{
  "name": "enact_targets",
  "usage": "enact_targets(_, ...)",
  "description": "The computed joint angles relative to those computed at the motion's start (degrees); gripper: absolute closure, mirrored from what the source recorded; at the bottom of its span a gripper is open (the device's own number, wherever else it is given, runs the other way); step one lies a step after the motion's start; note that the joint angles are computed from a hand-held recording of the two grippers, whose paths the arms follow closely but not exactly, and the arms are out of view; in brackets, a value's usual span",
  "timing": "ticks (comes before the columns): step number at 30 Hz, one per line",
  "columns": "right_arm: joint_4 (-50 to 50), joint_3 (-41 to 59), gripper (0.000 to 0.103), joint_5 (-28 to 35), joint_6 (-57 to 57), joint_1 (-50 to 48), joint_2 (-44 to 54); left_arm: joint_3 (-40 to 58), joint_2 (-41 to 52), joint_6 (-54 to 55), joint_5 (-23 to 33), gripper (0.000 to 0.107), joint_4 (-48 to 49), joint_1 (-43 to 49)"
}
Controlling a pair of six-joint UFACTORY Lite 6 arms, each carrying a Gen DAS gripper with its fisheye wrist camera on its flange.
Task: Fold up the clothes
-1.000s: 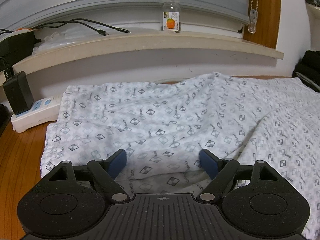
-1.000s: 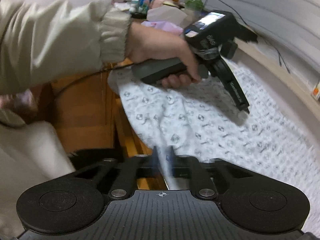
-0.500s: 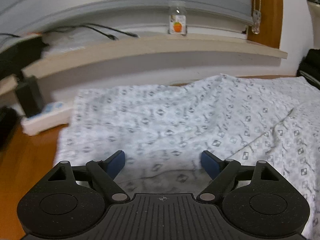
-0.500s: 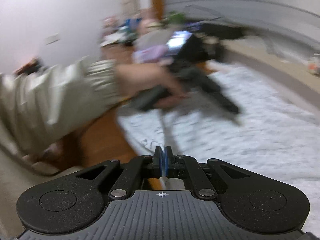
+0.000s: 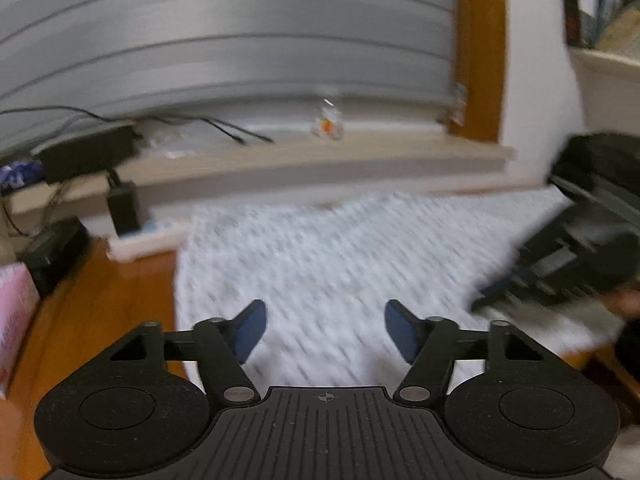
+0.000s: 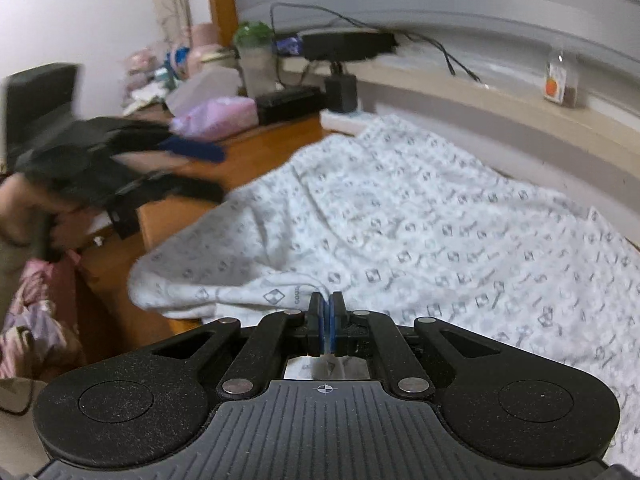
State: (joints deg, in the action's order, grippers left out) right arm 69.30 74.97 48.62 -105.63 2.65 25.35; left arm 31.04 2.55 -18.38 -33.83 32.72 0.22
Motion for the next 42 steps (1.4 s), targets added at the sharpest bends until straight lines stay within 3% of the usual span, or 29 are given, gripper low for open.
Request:
enact_targets(8, -1.1, 3.0, 0.099, -1.9, 2.6, 1.1, 4.0, -12.1, -9.4, -1.0, 3.2, 0.031, 7.4, 1.6)
enact_targets(11, -1.2, 3.4, 0.098, -0.9, 3.2, 0.8, 4.4, -12.8, -7.0, 6.6, 3.2, 0.033, 1.1, -0.6)
enact_targets(12, -1.3, 3.6, 0.097, -0.1, 3.5, 0.5, 4.5, -13.0, -6.3, 10.6, 3.1, 0.040, -2.6, -1.7)
enact_targets(15, -2.0, 4.4, 0.092, 4.1, 4.3, -1.5, 4.4, -13.2, -4.7, 19.1, 2.7, 0.080, -8.9, -2.8)
enact_targets(17, -2.2, 4.8, 0.081, 7.1, 4.1, -3.6, 4.1, -12.2, -4.4, 14.9, 3.4, 0.103, -2.2, -0.3)
enact_targets(18, -2.1, 4.9, 0.078, 8.1, 3.8, -4.8, 3.9, -12.1, -5.3, 12.6, 4.2, 0.106, 1.2, 1.1)
enact_targets(22, -3.0, 7.2, 0.069, 11.9, 3.0, -10.1, 5.1, -13.4, -13.8, 1.8, 6.7, 0.106, 16.2, 8.4)
enact_targets(27, -4.4, 10.0, 0.069, 8.6, 3.0, -15.6, 8.3, -13.3, -27.3, -20.2, 3.8, 0.106, 43.4, 25.2)
enact_targets(30, -4.8, 11.9, 0.069, 6.2, 2.8, -18.5, 11.1, -11.0, -27.5, -29.0, 3.5, 0.097, 56.8, 29.5)
enact_targets(33, -4.2, 12.6, 0.069, 4.8, 1.0, -20.9, 12.9, -10.2, -26.0, -31.4, 4.5, 0.087, 60.2, 31.3)
enact_targets(35, -3.8, 13.2, 0.069, 3.8, -0.1, -22.5, 14.2, -10.1, -25.2, -30.6, 4.2, 0.085, 58.8, 32.6)
enact_targets(39, -2.0, 14.3, 0.069, 2.9, -2.8, -25.5, 15.8, -9.5, -23.4, -29.0, 3.6, 0.069, 55.3, 32.8)
enact_targets(42, -0.5, 14.7, 0.069, 2.6, -5.0, -28.2, 16.3, -7.3, -18.5, -25.6, 4.2, 0.068, 49.5, 29.3)
